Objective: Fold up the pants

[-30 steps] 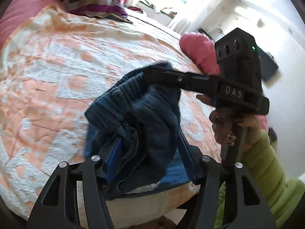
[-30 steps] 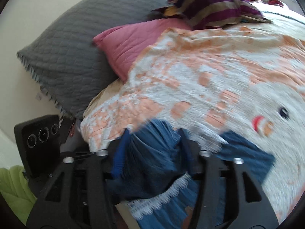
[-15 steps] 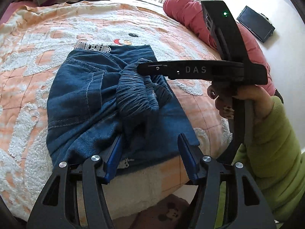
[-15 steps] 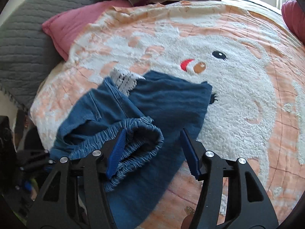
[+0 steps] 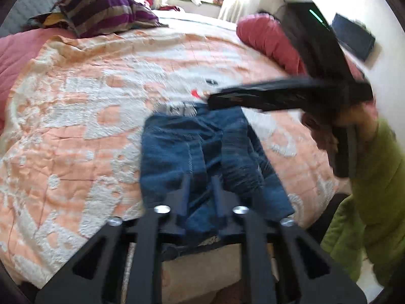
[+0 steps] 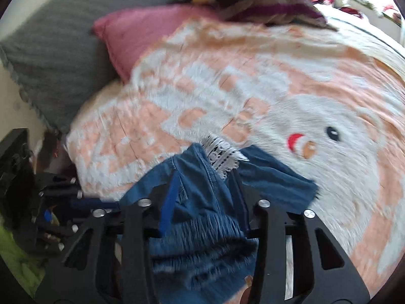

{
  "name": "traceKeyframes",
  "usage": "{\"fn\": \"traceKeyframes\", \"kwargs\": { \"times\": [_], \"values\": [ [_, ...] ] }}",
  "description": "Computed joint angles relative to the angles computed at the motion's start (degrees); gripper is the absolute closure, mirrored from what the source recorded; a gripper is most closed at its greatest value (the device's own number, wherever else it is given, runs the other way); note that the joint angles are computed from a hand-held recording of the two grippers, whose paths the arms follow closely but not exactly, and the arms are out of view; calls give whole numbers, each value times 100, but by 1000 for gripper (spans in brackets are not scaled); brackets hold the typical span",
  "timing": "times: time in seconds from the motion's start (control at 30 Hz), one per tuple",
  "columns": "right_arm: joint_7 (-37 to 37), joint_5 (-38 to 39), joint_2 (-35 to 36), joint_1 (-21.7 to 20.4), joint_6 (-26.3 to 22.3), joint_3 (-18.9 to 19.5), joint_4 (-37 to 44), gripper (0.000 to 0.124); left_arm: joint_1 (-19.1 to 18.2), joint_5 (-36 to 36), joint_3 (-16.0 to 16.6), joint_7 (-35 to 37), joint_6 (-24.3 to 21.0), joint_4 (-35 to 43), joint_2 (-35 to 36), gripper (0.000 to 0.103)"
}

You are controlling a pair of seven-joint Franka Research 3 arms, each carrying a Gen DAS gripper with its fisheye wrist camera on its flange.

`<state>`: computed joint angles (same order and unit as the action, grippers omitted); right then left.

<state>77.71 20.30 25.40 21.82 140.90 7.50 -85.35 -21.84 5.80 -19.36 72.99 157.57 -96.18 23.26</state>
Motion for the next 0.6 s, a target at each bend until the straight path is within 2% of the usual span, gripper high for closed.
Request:
{"fn": "traceKeyframes", "kwargs": {
  "times": [0.03, 0.13, 0.2, 0.23, 0.37, 0.4, 0.53, 0.6],
  "values": [
    [44, -114, 149, 43, -176, -32, 207, 90, 27, -66, -108, 155, -82, 50, 100, 92],
    [342, -717, 744, 301, -1042, -222, 1034, 92, -116, 0, -89, 160, -303, 33, 216, 92],
    [349, -920, 890, 400, -1282, -222, 1171, 120, -279, 250, 43, 48, -197, -149, 138, 92],
    [338, -997, 840, 454, -1185, -230, 1077, 120, -369, 438, 135, -30, -141, -230, 69, 92],
    [833, -1627, 711, 786, -613, -511, 1032, 123, -195, 264, -12, 85, -66, -240, 59, 92],
    [940, -1788, 798, 827, -642, -575, 1176, 123, -147, 198, -56, 131, -35, -246, 68, 92],
    [1162, -2168, 1496, 901, -1374, -700, 2106, 123, -11, -48, -181, 296, 25, -325, 67, 92],
    [1236, -2186, 1528, 889, -1270, -681, 2029, 123, -5, -108, -192, 325, -82, -297, 64, 92]
  ]
}}
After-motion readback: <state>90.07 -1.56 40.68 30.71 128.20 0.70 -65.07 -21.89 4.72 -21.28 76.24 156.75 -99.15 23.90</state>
